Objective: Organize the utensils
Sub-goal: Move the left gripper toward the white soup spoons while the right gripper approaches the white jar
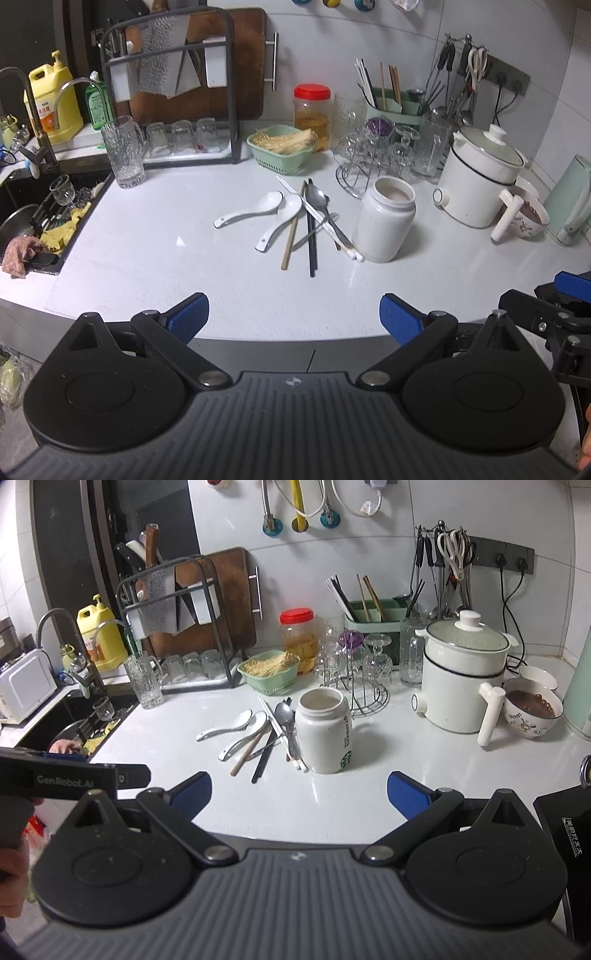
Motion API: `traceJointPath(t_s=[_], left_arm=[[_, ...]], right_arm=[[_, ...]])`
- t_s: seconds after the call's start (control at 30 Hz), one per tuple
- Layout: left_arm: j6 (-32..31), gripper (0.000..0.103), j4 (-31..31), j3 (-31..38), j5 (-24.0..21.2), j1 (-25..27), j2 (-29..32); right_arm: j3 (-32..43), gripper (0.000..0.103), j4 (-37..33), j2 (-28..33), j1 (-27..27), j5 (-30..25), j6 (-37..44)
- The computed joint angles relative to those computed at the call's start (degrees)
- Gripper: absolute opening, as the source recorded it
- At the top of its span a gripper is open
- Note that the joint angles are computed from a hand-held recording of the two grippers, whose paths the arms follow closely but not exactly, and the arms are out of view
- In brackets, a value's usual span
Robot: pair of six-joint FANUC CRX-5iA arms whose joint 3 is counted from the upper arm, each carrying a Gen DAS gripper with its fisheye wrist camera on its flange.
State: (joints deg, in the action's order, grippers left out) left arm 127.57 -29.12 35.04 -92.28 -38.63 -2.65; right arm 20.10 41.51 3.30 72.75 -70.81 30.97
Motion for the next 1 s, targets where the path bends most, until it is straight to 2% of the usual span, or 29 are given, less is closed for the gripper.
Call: traceJointPath(t_s=[0.67,0.9,1.0], left_arm=[[-8.2,0.100,10.2,-4.6,7.6,10.8,-0.9],[-15.3,0.100,15.4,-4.8,10.3,17.0,0.4],[-18.7,0.100,17.5,-4.7,11.6,19.5,1.4]], right_arm=[[3.7,0.103,-0.7,4.3,-1.7,-0.6,-1.9],[7.4,0.103,-1.5,7.8,-3.2,-0.3,-3.5],[9.5,0.100,-0.9,10.0,-3.8,-1.2,-3.8]])
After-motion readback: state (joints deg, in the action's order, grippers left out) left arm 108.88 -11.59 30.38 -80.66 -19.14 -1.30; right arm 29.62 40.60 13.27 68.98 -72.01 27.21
